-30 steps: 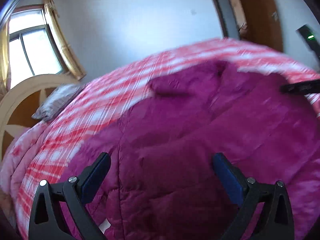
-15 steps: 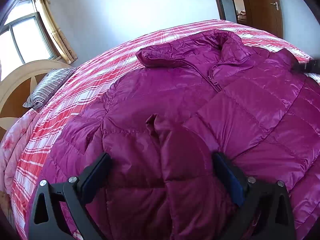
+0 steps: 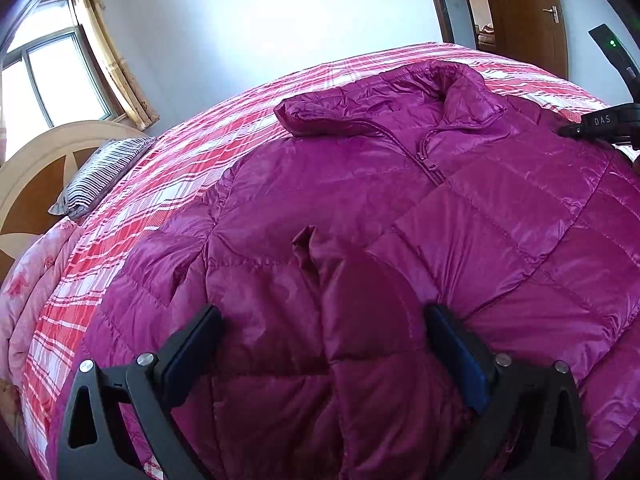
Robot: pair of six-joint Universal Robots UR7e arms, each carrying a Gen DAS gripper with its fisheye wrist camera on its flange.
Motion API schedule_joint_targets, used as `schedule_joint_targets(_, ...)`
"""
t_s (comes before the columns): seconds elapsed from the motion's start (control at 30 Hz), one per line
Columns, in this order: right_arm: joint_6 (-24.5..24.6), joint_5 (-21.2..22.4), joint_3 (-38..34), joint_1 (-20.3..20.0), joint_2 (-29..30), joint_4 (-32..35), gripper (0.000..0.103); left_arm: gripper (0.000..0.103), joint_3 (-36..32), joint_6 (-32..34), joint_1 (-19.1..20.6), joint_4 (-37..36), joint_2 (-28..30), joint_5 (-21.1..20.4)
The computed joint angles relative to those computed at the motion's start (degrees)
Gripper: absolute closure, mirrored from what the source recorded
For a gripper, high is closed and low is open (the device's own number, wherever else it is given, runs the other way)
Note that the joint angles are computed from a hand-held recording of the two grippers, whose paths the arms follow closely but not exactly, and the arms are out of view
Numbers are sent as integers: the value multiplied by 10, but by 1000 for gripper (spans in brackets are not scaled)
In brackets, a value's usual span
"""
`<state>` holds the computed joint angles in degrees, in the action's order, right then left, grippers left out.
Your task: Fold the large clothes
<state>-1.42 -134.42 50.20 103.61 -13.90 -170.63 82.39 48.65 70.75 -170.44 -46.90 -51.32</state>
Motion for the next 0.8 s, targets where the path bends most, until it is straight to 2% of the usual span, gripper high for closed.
schedule_joint_targets(0.1, 5, 11, 9, -3, -7, -1, 78, 1, -6, -11, 2, 18, 0, -2)
schedule_joint_targets(0.17, 5, -14, -1, 6, -4, 16, 79, 1, -9, -19, 3, 28, -1, -6)
schedule_joint_targets(0.2, 2, -31, 4, 13, -7, 7, 74, 1, -10, -23, 4, 33, -2, -7)
schedule_joint_targets(0.3, 2, 2, 97, 34, -55, -63, 69, 1, -11, -28, 5, 39, -3, -10)
schedule_joint_targets(0.4, -20, -20, 147, 57, -72, -85, 67, 1, -12, -30, 5, 42, -4, -11)
schedule_joint_targets(0.47, 2, -39, 172, 63, -79, -65, 67, 1, -13, -35, 5, 49, -4, -13)
schedule_joint_targets(0.53, 24, -42, 188, 60, -80, -41, 67, 1, -12, -34, 5, 47, -4, -12)
schedule_joint_targets(0.6, 22, -58, 190, 56, -73, -38, 67, 1, -10, -32, 4, 43, -5, -12)
schedule_joint_targets(0.67, 36, -42, 207, 46, -77, -50, 67, 1, -11, -36, 5, 49, -5, -14)
schedule_joint_targets(0.8, 23, -46, 208, 45, -72, -69, 67, 1, -14, -40, 6, 56, -6, -15)
